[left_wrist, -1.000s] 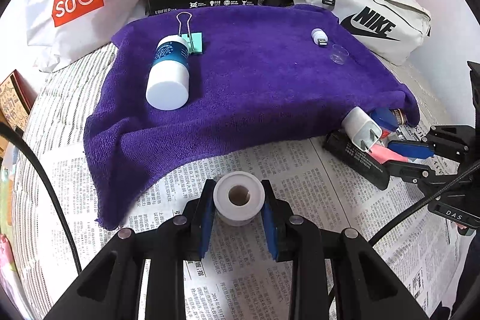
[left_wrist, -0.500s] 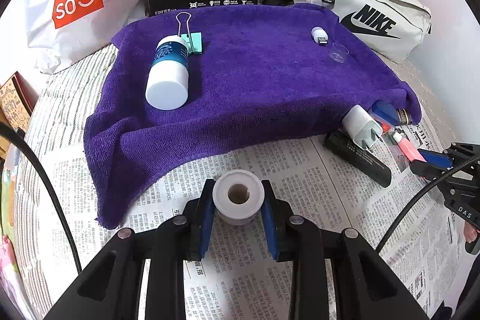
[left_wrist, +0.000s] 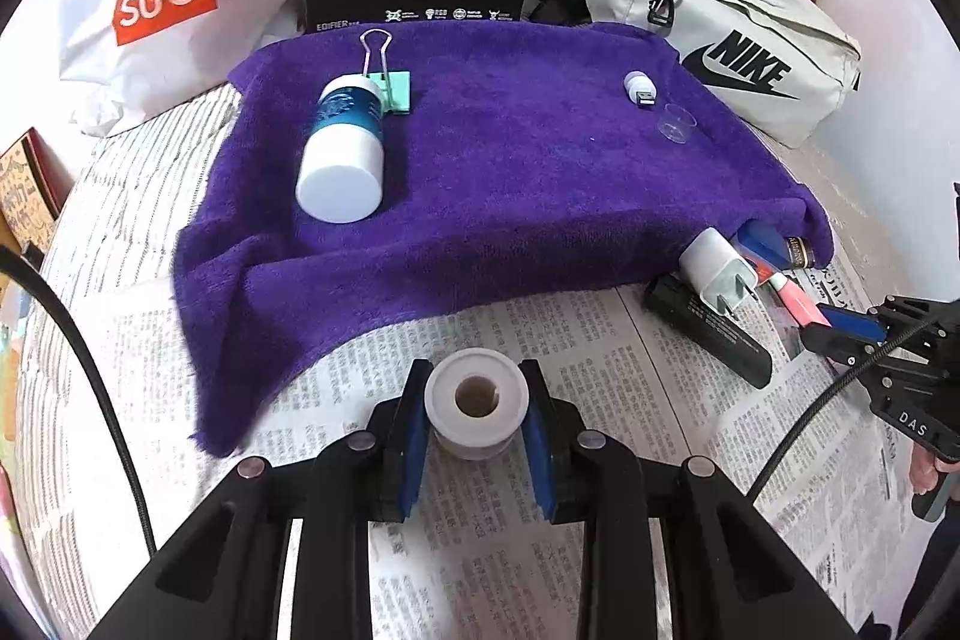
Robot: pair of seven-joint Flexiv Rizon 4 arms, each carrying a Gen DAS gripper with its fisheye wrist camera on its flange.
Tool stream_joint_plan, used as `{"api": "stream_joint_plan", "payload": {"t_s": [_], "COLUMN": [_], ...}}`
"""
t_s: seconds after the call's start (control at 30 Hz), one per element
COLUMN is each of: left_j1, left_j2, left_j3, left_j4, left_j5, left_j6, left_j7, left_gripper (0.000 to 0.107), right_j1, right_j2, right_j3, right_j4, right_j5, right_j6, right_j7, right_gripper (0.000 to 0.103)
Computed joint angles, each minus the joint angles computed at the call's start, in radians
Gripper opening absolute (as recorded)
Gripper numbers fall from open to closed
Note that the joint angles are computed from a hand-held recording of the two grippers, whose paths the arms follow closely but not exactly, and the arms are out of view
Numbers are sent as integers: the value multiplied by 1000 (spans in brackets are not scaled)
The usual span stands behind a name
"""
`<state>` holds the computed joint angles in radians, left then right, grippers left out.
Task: Organize rigid objects
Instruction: 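Carry the tape roll with left gripper while right carries the pink tube onto the towel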
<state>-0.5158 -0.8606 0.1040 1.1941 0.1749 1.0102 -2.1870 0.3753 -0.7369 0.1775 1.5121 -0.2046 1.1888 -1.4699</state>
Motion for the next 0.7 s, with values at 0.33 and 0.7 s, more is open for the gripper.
{"api": "stream_joint_plan", "payload": {"t_s": [0.33, 0.7], "left_j1": [-10, -12], "left_j2": [45, 55], "left_j3": [14, 23], "left_j4": [38, 44], "left_j5": [26, 32], "left_j6": [39, 54], "left_j7": [-32, -37], "left_gripper": [27, 27], "right_j1": [-19, -28], "right_j2": [32, 8], "right_j3": [11, 27], "right_j4": [9, -76], "right_j5": [26, 51], "right_j6": [23, -2], "right_j7": [10, -14], "right_gripper": [16, 16]}}
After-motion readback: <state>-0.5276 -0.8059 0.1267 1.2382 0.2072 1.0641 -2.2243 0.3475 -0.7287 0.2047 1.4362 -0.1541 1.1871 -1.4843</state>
